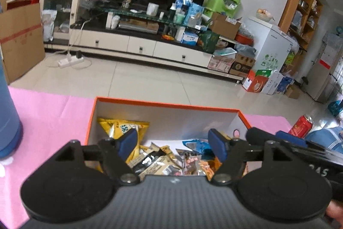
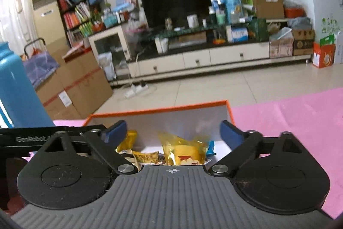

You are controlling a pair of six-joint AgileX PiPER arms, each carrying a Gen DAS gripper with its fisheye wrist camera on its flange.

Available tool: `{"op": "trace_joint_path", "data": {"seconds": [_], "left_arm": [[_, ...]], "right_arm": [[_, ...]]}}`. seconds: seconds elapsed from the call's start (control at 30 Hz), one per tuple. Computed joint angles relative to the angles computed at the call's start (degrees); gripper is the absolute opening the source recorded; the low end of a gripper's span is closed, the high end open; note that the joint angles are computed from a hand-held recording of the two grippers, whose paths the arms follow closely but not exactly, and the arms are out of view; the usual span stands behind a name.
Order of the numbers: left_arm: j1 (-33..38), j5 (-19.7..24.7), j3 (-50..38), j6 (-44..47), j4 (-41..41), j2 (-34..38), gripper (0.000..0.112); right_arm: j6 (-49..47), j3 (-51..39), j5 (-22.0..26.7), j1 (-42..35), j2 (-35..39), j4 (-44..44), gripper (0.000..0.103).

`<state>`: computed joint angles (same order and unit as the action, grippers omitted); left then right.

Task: Organize snacks
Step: 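Move both tools back over the remaining snacks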

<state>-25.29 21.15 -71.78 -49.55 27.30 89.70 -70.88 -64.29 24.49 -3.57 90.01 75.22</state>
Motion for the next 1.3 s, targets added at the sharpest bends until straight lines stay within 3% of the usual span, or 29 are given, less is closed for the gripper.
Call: {"op": "trace_joint_path", "data": {"seconds": [0.07, 0.2, 0.4, 0.5, 0.67, 0.77, 0.97, 1.2, 1.3], "left_arm": [[-2.2, 1.3, 2.1, -6.9, 6.8, -1.9, 0.072], [-6.9, 5.4, 5.9, -12.7, 12.7, -5.9, 0.072], [-20.4, 17.5, 16.7, -29.0, 26.4, -14.4, 0.074], [-27.5, 23.7, 21.4, -34.8, 28.0, -17.4, 0.074], [-34.6, 28.5, 25.5, -40.5, 28.3, -19.5, 0.074], [-36.0, 29.4, 26.1, -41.4, 28.2, -20.0, 0.074], [-34.9, 27.9, 26.8, -39.8, 26.5, -20.7, 0.074], [-33.7, 20.0, 29.4, -31.5, 20.1, -21.4, 0.075], [-36.2, 19.4, 29.4, -31.5, 20.4, -18.2, 0.075]], "right_arm": [[1.3, 1.7, 2.2, -1.8, -2.2, -1.7, 0.088], [2.8, 6.7, 7.2, -6.8, -7.3, -6.1, 0.088], [-1.4, 19.5, 15.7, -18.8, -15.6, -7.5, 0.092], [-2.5, 22.8, 21.0, -24.9, -17.8, -9.8, 0.092], [-4.7, 27.3, 28.7, -34.2, -20.8, -10.8, 0.092], [-4.5, 28.0, 31.8, -37.3, -21.1, -11.7, 0.092], [-4.0, 27.8, 31.5, -38.5, -20.9, -11.7, 0.092], [-0.8, 25.4, 29.3, -37.6, -17.4, -11.9, 0.092], [-1.1, 24.6, 29.6, -38.0, -16.3, -11.3, 0.092]]}}
